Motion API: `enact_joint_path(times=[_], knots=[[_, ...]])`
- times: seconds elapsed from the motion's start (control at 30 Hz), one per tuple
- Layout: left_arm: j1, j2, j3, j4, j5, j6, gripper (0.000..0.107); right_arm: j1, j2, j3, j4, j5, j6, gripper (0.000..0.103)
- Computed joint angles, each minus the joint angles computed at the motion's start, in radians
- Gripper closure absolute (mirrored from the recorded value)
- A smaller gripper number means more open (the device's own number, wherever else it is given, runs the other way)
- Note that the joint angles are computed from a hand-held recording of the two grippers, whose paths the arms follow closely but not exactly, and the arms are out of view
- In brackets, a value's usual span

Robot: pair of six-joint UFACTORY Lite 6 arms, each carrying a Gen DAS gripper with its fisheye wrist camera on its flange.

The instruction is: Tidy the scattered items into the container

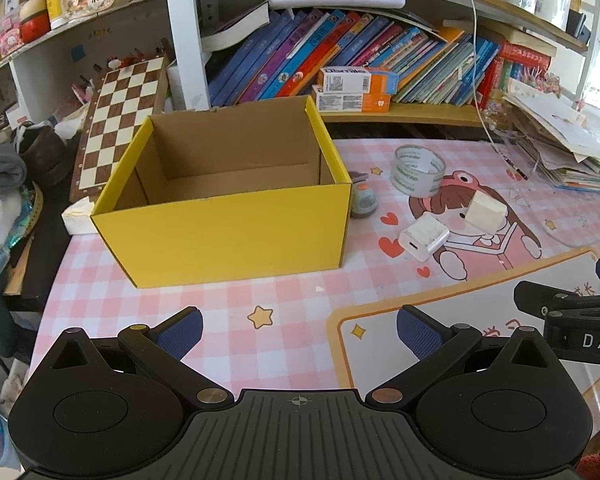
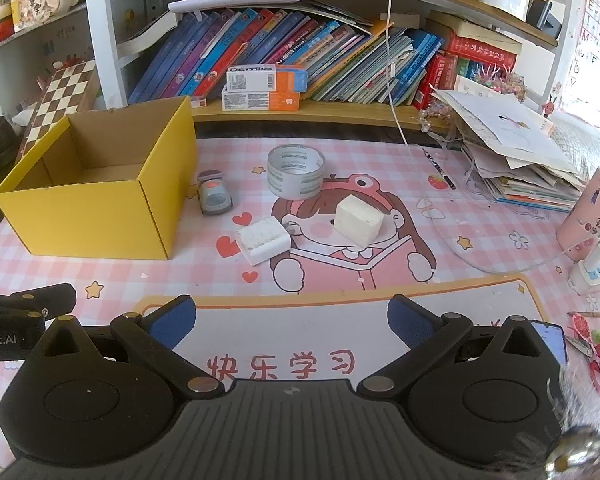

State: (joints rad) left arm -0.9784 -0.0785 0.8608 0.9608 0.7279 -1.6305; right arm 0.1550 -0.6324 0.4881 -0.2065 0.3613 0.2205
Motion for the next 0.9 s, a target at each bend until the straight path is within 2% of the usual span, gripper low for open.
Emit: enact_joint_path(times=[0.27,0.77,0.9], knots=[[-0.013,-0.023,-0.018,0.038,-0.006,0.000,0.004,0.042,-0.031,-0.012,-0.049,0.007,0.073,0.000],[0.027,-0.126,-0.117,0.051,-0.067,0.052,0.004,0.261,-0.069,-0.032,-0.414,0.116,0.561,0.000],[0.047,-0.160,-0.148,0.050,-0.093,0.074,0.004,0.309,-0.085,-0.037,-0.440,0.148,0.639,0.000]])
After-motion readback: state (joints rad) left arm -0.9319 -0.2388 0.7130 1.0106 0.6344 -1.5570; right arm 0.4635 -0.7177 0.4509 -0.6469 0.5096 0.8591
